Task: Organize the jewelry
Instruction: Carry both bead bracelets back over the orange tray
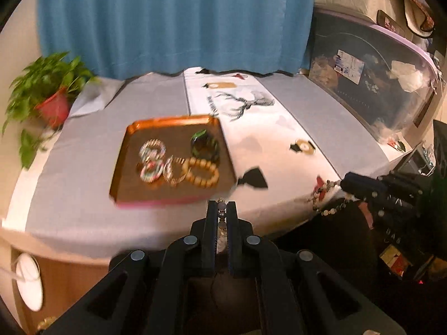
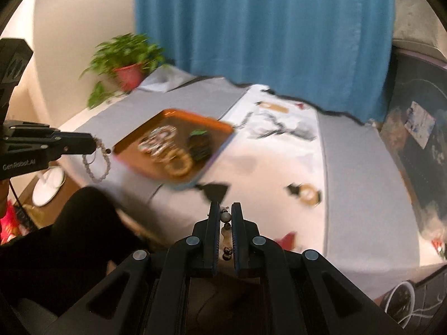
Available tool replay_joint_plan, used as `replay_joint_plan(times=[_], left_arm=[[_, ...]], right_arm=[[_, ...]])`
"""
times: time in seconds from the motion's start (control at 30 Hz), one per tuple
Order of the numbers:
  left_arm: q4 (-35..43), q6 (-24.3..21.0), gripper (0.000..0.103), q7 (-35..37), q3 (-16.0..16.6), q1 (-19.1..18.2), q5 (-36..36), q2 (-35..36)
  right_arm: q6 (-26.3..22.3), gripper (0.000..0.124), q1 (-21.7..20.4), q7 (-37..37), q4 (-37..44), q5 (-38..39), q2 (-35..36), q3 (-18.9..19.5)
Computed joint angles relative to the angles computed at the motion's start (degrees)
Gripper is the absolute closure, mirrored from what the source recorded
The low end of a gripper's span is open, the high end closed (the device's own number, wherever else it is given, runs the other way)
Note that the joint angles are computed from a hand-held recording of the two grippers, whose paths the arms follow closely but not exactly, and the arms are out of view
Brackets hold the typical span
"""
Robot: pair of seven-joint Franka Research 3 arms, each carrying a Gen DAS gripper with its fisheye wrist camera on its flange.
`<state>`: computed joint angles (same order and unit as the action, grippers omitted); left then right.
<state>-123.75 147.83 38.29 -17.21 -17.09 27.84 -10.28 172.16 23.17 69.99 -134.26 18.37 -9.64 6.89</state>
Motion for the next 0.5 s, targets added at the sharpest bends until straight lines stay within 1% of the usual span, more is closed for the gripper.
replay_joint_plan(times=[0.17,0.23,0.33,0.5], left_arm=[[-6.76,0.98,0.099,-3.25,-0.65,-0.61,-1.11,-5.19],[-8.55,1.51,0.099,-3.54,-0.78,-0.92,-1.77,-6.3],[-10.5,2.56,0.099,-3.88,-0.75,-1.29,-2.96,-7.52],[-11.59,3.03,0.099,-4.56,-1.27,-0.87,-2.57,-8.63]], right_arm=[[-0.91,0.116,1.33,1.6,-5.35,-1.68,-4.45,2.34],[-1.81,0.116,2.73,0.74,-6.38,-1.3,-5.61,1.94],[-2.5,0.116,3.71,0.55,-7.32,-1.64,-6.69,2.35],[-2.88,0.116,3.98,1.25,-7.56,-3.05,-7.09,3.42]])
